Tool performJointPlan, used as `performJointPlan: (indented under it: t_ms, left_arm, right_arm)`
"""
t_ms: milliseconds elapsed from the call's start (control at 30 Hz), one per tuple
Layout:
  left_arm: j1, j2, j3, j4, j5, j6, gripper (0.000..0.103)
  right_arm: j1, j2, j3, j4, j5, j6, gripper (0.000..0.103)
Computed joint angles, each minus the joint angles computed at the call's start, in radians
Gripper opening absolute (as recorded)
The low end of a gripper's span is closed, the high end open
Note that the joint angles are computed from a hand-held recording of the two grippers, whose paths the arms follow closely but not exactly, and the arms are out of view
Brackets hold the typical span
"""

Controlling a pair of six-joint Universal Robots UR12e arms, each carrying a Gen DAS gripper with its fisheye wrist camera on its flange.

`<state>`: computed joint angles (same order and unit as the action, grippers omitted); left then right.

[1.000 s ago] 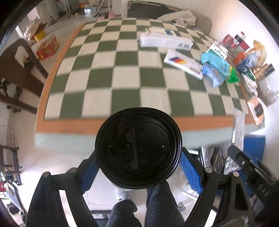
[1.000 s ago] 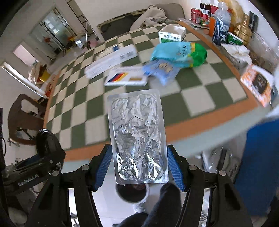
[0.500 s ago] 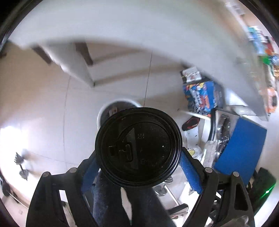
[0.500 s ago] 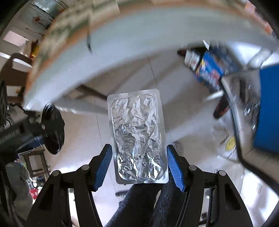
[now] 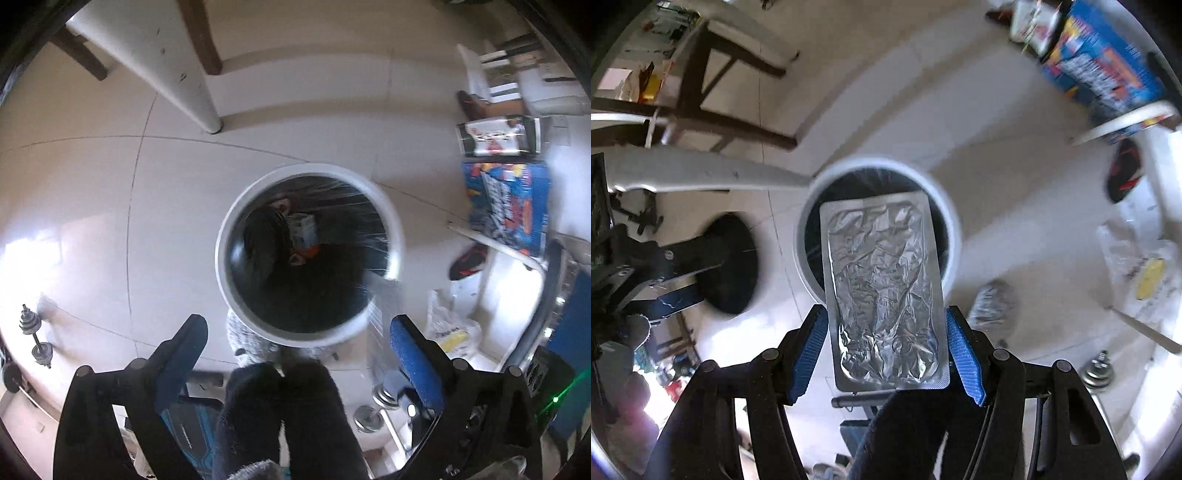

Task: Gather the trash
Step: 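Carry lid and foil pack to the bin and open both grippers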

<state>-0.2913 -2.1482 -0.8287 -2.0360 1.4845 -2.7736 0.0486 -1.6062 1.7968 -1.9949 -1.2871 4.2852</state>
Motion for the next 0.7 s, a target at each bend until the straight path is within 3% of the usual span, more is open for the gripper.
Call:
performJointPlan:
  t_ms: [33,67,200,333,500,700]
  left_arm:
    - [0.001,0.007,-0.018,0.02,0.012,0.0,0.101]
    - [0.002,0.015,-0.035,0.044,0.026,0.003,0.101]
    - [0.001,0.072,-0.122,0.196,0.107,0.036,0.101]
    - [-0.001,0.11,-0.158,0.26,0.15,0.079,0.101]
    - [0.002,0.135,-0.159,0.257,0.166,0.128,0.101]
    - [0.004,0.156,-0.128,0.23,0.166,0.146,0.101]
  right_arm:
    - [0.001,0.005,0.008,-0.009,0.006,-0.01,0.094]
    - [0.003,0.009,0.017,-0.018,0.007,-0.021,0.102]
    - [0.012,0.016,0.008,0.045,-0.024,-0.048,0.102]
    - [0.026,0.027,-0.041,0.157,-0.095,-0.068,0.103]
    - [0.031,0.03,-0.104,0.292,-0.166,-0.102,0.103]
    - [0.042,0.028,-0.174,0.371,-0.212,-0.107,0.103]
